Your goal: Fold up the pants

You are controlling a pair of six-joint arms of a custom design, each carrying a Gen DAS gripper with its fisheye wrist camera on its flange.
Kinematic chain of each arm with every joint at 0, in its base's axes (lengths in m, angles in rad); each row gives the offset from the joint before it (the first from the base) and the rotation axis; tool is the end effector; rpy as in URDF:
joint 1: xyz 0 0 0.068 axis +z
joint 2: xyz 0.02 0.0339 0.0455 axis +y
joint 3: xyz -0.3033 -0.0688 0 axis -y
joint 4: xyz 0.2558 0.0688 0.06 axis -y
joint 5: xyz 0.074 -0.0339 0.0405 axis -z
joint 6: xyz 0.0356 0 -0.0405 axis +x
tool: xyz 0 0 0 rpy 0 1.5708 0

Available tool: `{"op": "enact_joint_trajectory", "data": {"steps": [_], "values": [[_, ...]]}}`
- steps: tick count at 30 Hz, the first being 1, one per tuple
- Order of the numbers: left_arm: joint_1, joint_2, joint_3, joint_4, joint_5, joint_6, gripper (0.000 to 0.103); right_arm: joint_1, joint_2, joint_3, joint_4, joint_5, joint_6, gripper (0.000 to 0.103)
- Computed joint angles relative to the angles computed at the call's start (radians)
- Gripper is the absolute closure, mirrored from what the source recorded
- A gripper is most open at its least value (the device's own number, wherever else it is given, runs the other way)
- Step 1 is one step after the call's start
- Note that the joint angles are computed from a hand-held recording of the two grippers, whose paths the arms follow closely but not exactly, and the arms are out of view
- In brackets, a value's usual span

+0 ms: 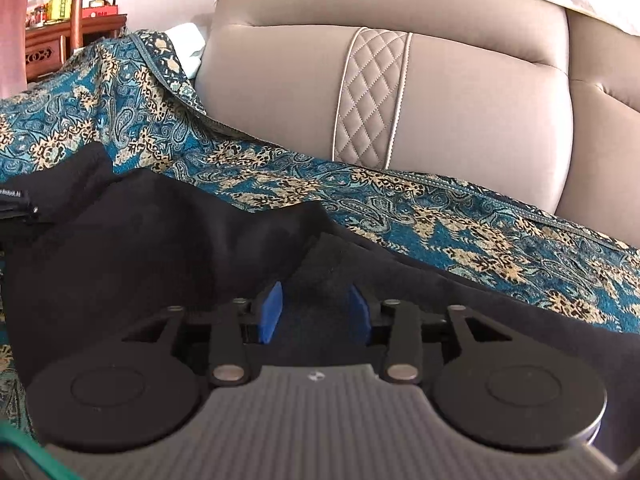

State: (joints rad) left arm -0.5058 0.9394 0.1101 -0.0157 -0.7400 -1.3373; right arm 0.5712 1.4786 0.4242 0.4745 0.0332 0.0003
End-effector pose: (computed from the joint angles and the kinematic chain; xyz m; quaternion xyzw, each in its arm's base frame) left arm 0.1206 -0.0393 0.1352 -0.4695 0.7455 -0.0592 0.4694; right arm 0.2212 0.1408 0.1626 -0.2401 0.8463 0.1200 0.4602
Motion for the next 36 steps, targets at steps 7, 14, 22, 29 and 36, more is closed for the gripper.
{"op": "enact_joint_trajectory", "data": {"steps": [7, 14, 22, 29, 36], "values": [[-0.004, 0.173, 0.13, -0.096, -0.039, -0.043, 0.087, -0.011, -0.036, -0.007, -0.022, -0.009, -0.012, 0.045], [-0.415, 0.266, 0.357, -0.442, -0.369, -0.114, 0.089, -0.08, -0.135, -0.031, -0.087, -0.084, -0.008, 0.045], [-0.654, 0.514, 0.637, -0.117, -0.376, 0.463, 0.088, -0.599, -0.158, 0.095, -0.527, -0.834, 0.006, 0.036], [-0.702, 0.906, 0.968, -0.168, -0.113, 0.5, 0.082, -1.0, -0.066, 0.171, -0.752, -1.074, -0.118, 0.021], [-0.801, 1.04, 1.069, -0.276, -0.064, 0.425, 0.062, -1.02, 0.045, 0.154, -0.839, -1.07, -0.323, 0.008]]}}
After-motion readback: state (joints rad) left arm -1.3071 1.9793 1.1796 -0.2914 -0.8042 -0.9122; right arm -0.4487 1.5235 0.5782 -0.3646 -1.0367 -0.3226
